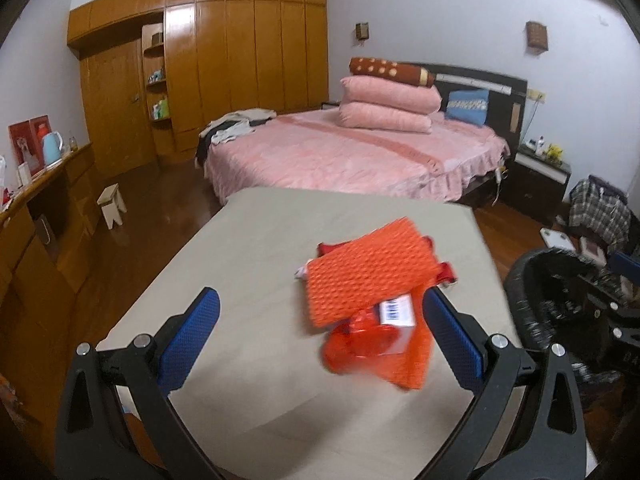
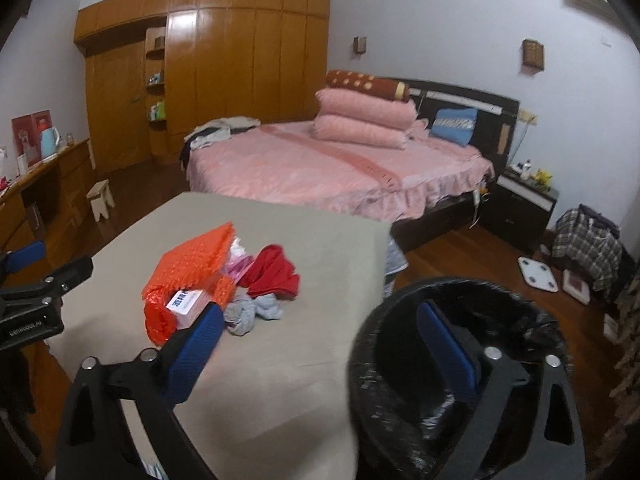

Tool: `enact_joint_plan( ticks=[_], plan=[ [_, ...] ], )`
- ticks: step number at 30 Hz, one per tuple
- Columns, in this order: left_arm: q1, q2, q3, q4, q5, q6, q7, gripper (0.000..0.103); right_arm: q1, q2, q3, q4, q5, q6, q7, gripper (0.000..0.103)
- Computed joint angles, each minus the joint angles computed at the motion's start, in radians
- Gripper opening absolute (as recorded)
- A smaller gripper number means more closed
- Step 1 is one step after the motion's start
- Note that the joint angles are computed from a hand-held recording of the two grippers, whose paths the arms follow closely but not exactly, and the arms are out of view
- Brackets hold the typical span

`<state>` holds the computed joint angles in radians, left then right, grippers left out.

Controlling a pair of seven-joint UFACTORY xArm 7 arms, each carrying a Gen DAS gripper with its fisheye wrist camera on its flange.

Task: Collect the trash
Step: 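Grasp the orange foam mesh sheets with the left gripper while the right tool approaches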

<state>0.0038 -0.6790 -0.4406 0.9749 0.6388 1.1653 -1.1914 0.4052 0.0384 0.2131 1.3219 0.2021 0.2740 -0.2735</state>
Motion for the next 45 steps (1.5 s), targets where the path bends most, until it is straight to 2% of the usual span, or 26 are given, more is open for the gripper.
enact_joint_plan(
  ticks=[5, 12, 17, 19, 21, 22, 25, 30, 35, 40, 45],
  plan=[
    [0.004, 0.034, 0.049, -0.027, 0.002, -0.067, 0.014, 0.098, 0.022, 0.103, -0.003, 0.095, -0.105, 0.031, 0.088, 0.080],
    [0.013, 0.137, 0.099, -0.022, 0.025, -0.191, 0.010, 0.098, 0.057, 0.206, -0.030, 0.213, -0.232, 0.057, 0.179, 0.079],
    [0.006, 0.216, 0.144, -0.015, 0.032, -0.278, 0.031, 0.095, 0.071, 0.258, -0.039, 0.270, -0.276, 0.079, 0.205, 0.079],
    [-0.001, 0.236, 0.163, -0.018, 0.027, -0.308, 0.043, 0.090, 0.074, 0.271, -0.041, 0.283, -0.284, 0.085, 0.206, 0.079],
    [-0.012, 0.263, 0.195, -0.020, 0.000, -0.353, 0.073, 0.076, 0.075, 0.281, -0.042, 0.293, -0.289, 0.091, 0.206, 0.079],
    [-0.018, 0.269, 0.211, -0.026, -0.016, -0.384, 0.088, 0.075, 0.075, 0.285, -0.041, 0.297, -0.289, 0.096, 0.206, 0.079],
    [-0.024, 0.275, 0.246, -0.052, -0.064, -0.487, 0.125, 0.057, 0.075, 0.290, -0.040, 0.303, -0.286, 0.110, 0.205, 0.079],
    [-0.011, 0.271, 0.237, -0.066, -0.095, -0.550, 0.161, 0.014, 0.079, 0.292, -0.037, 0.300, -0.289, 0.105, 0.197, 0.079],
    [-0.001, 0.262, 0.224, -0.081, -0.119, -0.576, 0.178, 0.000, 0.086, 0.285, -0.032, 0.287, -0.289, 0.092, 0.193, 0.079],
    [0.025, 0.210, 0.196, -0.094, -0.116, -0.561, 0.151, 0.000, 0.087, 0.274, -0.025, 0.275, -0.278, 0.080, 0.189, 0.079],
    [0.047, 0.110, 0.184, -0.124, -0.127, -0.502, 0.133, 0.000, 0.086, 0.261, -0.001, 0.248, -0.236, 0.060, 0.178, 0.079]
  ],
)
